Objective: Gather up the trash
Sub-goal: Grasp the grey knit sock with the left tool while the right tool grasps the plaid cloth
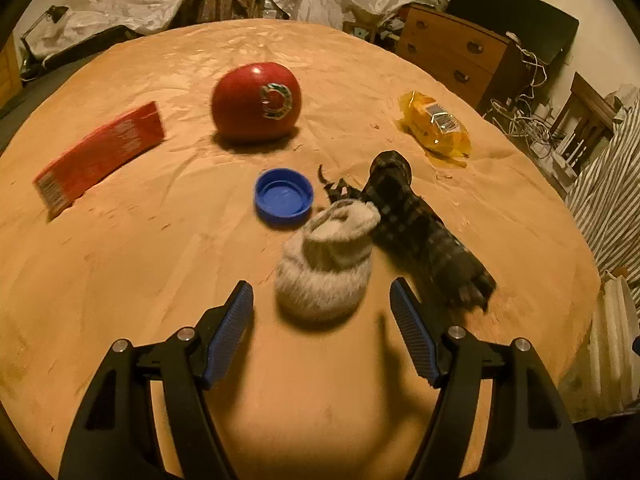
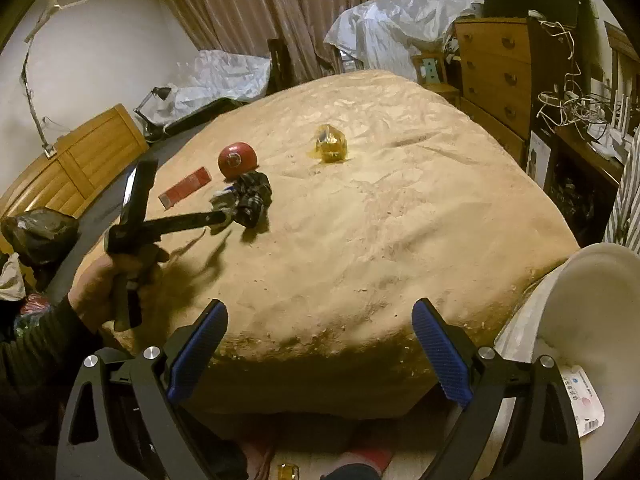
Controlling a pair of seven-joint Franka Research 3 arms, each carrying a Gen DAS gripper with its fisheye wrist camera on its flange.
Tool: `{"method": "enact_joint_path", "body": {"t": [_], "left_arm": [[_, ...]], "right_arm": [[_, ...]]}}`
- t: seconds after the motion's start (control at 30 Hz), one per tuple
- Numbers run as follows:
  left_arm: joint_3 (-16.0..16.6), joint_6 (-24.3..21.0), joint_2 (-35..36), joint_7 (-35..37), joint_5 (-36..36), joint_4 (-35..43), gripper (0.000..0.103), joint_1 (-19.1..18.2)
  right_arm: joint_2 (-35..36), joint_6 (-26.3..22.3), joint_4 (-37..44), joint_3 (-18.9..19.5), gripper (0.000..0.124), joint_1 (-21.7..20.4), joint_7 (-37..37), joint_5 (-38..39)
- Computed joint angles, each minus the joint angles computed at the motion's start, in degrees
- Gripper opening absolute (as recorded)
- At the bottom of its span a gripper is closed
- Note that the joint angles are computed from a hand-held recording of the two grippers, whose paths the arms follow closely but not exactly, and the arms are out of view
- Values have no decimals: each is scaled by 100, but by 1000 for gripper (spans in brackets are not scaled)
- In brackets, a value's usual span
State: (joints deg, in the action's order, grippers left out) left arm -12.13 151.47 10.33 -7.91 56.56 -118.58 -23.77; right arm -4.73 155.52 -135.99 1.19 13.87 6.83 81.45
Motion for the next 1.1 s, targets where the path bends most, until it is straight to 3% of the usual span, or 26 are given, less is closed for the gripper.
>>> {"method": "enact_joint_path", "body": {"t": [0.1, 0.2, 0.27, 0.6, 0.87, 1.1], "left_arm": [[36, 31, 157, 74, -58, 115, 67, 13], [98, 47, 88, -87, 129, 11, 47, -11], [103, 169, -77, -243, 250, -181, 43, 15], [-283, 27, -1184, 30, -253, -1508, 43, 330], [-426, 232, -1280, -447, 197, -1678, 51, 546], [-433, 66, -1111, -620, 329, -1500, 54, 526]], "right_arm": [[183, 21, 152, 29, 93, 2, 131, -127], [376, 45, 339, 89, 93, 16, 242, -236], [512, 10, 477, 133, 93, 21, 348, -329], [1487, -58, 1514, 525, 93, 184, 907, -1162], [2772, -353, 3180, 856, 93, 394, 2366, -2894], [3919, -734, 4826, 792, 91, 741, 3854, -4572]]}}
